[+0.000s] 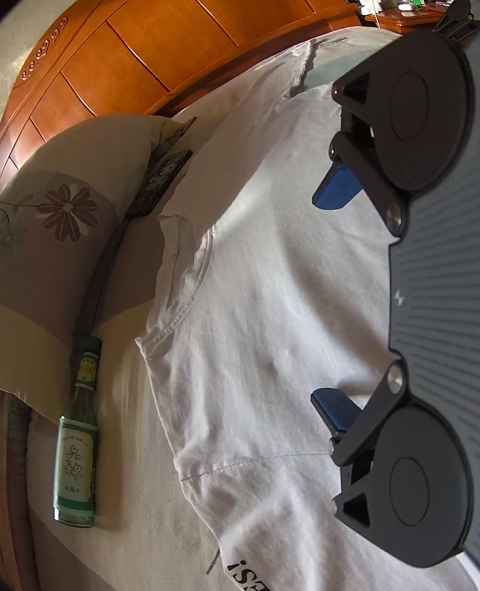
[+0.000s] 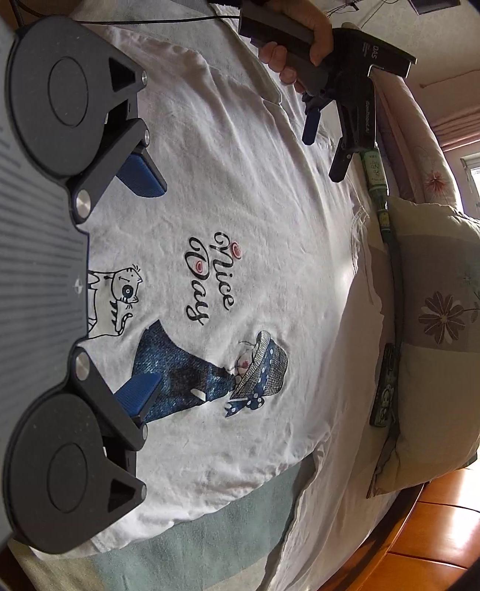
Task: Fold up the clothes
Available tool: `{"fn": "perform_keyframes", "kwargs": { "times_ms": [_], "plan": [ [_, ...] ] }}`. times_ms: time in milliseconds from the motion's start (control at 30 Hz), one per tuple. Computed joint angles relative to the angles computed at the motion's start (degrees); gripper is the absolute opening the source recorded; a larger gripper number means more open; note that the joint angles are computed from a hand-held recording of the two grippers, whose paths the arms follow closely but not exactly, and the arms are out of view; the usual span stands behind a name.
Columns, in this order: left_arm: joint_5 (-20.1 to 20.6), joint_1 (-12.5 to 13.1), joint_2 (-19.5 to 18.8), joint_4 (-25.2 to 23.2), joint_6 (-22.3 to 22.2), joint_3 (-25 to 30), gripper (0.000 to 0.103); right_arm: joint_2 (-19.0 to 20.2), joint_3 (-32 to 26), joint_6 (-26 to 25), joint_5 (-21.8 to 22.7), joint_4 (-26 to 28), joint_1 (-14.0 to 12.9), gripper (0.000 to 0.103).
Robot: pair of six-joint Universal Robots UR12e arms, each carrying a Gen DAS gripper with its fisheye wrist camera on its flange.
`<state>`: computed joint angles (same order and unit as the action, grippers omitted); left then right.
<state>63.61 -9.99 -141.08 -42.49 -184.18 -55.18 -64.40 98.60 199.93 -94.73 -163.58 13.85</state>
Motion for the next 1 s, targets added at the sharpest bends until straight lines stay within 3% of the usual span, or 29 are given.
{"fn": "perform_keyframes", "kwargs": {
  "times_ms": [100, 233, 467, 533, 633, 700, 800, 933, 1000],
  "plan": [
    [0.89, 0.33, -1.58, 5.37, -2.31, 0.78, 0.102, 1.10, -0.74, -0.74, 2.08, -0.54, -0.48, 0.103],
    [7.49, 0.06, -5.05, 5.62, -0.06, 6.49, 0.102, 1.94, 0.47, 0.19, 3.96, -3.87, -1.45, 0.103],
    [20.33, -2.18, -10.25, -2.57, 5.07, 18.29, 0.102, 2.46, 2.35, -2.27, 4.10, -10.21, -1.62, 0.103],
    [19.62, -2.11, -10.06, -2.28, 4.62, 18.71, 0.102, 2.65, 2.46, -4.53, 2.91, -10.73, -1.19, 0.103],
    [9.75, -0.90, -9.15, -3.40, 1.35, 18.17, 0.102, 2.85, 2.06, -7.66, 0.89, -9.79, -0.49, 0.103],
    [5.38, -0.55, -9.21, -5.92, 0.46, 18.45, 0.102, 2.99, 1.84, -8.94, -0.48, -9.34, -0.04, 0.103],
    [6.90, -0.92, -10.51, -9.42, 0.55, 20.28, 0.102, 3.02, 2.09, -9.00, -0.59, -10.02, -0.04, 0.103],
    [13.33, -1.49, -12.18, -3.95, -2.91, 21.16, 0.102, 2.99, 2.38, -8.88, -0.17, -10.68, -0.18, 0.103],
    [16.26, -2.01, -13.40, -5.77, -2.06, 23.99, 0.102, 3.06, 2.39, -8.81, -0.29, -10.86, -0.14, 0.103]
  ]
}}
